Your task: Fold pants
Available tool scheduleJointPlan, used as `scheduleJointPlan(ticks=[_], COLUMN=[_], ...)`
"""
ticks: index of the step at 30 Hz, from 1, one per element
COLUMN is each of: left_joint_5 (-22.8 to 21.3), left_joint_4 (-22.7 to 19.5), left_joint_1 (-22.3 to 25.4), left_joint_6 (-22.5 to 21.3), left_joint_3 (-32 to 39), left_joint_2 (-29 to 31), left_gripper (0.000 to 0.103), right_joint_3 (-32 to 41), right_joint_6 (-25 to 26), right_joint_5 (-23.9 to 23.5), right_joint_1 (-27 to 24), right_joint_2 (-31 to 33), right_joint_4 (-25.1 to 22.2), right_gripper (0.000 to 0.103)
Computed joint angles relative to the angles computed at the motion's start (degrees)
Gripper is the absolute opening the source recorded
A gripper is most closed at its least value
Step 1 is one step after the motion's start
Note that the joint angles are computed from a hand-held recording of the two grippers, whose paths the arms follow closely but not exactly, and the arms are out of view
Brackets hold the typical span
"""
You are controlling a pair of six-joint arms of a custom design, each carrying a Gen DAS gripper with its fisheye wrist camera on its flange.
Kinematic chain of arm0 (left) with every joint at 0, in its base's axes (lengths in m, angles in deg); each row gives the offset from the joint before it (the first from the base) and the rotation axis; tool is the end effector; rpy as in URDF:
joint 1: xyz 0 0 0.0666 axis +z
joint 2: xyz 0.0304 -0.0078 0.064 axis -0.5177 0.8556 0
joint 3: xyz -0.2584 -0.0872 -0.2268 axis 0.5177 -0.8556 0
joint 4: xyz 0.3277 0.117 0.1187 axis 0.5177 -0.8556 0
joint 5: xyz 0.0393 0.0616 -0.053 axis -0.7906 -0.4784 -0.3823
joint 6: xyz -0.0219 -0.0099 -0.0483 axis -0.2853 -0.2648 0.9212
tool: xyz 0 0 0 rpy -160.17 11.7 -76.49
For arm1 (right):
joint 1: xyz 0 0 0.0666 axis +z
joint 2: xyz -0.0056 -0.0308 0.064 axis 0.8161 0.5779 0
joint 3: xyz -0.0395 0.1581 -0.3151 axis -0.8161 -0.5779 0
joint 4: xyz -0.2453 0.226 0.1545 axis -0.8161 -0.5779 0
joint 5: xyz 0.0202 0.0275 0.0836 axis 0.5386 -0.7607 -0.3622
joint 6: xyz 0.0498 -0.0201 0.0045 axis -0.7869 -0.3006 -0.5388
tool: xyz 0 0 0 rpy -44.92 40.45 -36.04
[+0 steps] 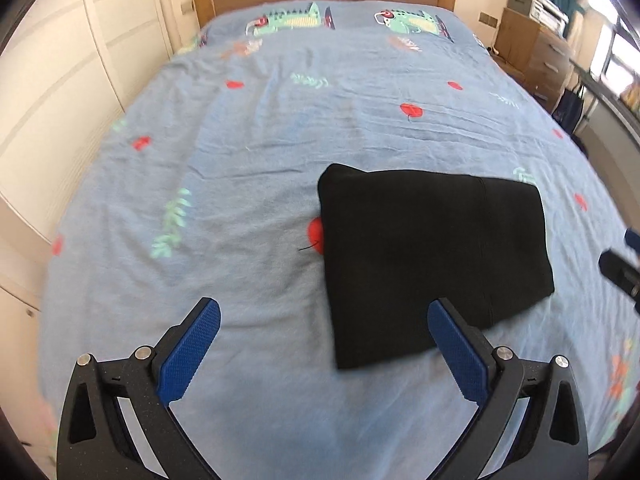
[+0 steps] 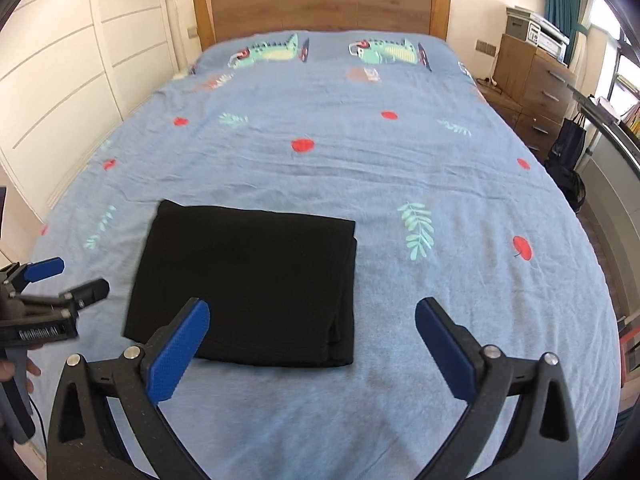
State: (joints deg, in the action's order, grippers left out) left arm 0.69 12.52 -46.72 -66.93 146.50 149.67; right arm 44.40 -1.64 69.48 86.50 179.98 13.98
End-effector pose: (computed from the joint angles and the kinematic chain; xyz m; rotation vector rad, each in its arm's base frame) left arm 0.5225 -0.1432 0.4672 0.2699 2.5687 -0.0298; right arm 0.4980 0.2976 0.4772 -0.0056 2.4543 0.1239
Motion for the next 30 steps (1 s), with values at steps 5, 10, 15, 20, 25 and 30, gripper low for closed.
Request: scheduleJointPlan(ticks=[5,10,15,20,25,30], left_joint_5=[2.65,3.56,1.05,3.68,4.40,3.89], left_joint_4=[-0.52,1.00,1.40,2.52,3.36,3.44], left_joint_1=[-0.91,-1.60,-3.46,-3.60,-3.53,-3.78], left_joint_6=[2.15,5.26,4.75,5.63,6.32,6.13], left_joint_3=[-5.00,-9.34,-10.82,-11.68,-11.42,-10.83], left_joint_2=[-5.03,-9.20,-10.88,-11.88,-12.53,-12.73], left_gripper=[0.102,0.102,0.102,0.102,0.102,0.102], right_joint_3=[-3.29,-6.68,-9.50,-9.47,-7.97,-7.20], right_joint_6=[-1.76,-4.17,-7.26,-8.07,-7.40,-7.17], right_joint_5=[0.52,0.24,0.87,2.49,3.60,4.00], right_joint_1=[2.61,4.65,5.82,6.45,6.77,7.02], right_joint_2=[-3.25,-5.39,-7.19,-7.71,-7.22,-7.11], right_joint_4=[0.31,-0.89,-0.45,-0.84,-1.85,-2.13], right_gripper=[0.103,0.103,0.103,0.103,0.103,0.103])
